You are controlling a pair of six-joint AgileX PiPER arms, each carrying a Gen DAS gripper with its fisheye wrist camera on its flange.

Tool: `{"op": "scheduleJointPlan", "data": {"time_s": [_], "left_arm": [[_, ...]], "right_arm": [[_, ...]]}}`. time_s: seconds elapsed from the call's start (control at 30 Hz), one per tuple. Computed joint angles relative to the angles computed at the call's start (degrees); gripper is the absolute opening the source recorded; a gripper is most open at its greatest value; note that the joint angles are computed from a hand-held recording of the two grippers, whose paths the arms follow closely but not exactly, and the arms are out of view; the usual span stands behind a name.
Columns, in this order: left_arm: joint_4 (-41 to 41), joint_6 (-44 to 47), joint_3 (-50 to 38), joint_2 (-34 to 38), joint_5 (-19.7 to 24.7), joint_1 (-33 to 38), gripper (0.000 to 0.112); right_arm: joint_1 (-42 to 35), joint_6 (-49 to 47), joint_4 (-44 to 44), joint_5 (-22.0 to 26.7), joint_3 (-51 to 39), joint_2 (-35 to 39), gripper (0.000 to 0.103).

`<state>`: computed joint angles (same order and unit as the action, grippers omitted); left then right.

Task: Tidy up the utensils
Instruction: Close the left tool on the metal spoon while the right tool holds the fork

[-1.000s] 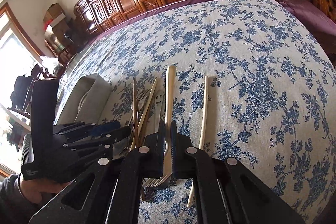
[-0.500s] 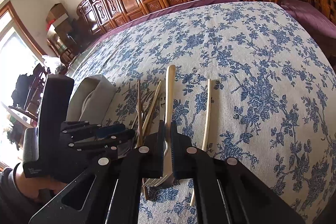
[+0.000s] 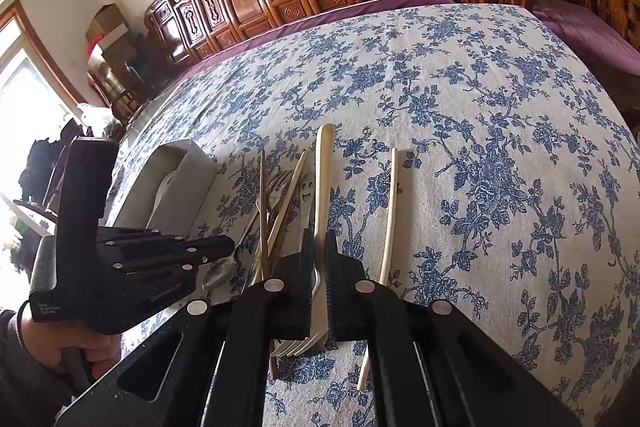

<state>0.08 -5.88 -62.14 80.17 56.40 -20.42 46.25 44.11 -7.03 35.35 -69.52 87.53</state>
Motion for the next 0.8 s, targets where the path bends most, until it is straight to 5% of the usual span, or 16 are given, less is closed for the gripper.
{"op": "scheduleJointPlan", "data": {"time_s": [0.23,0.53,0.8], "left_arm": [[-1.58,0.66,-2.93,0.07,1.85,0.48,0.0],[2.12,-1.9,-4.55,5.39,1.72,-1.53,0.022],[3.08,-1.8,-5.24,6.01,2.17,-1.03,0.003]], "right_arm": [[0.56,0.35,-0.6,0.21,-0.6,0.66,0.007],[0.22,0.18,-0.43,-0.02,-0.29,0.27,0.007],[0.3,-0.13,-0.21,-0.03,-0.42,0.32,0.007]]}}
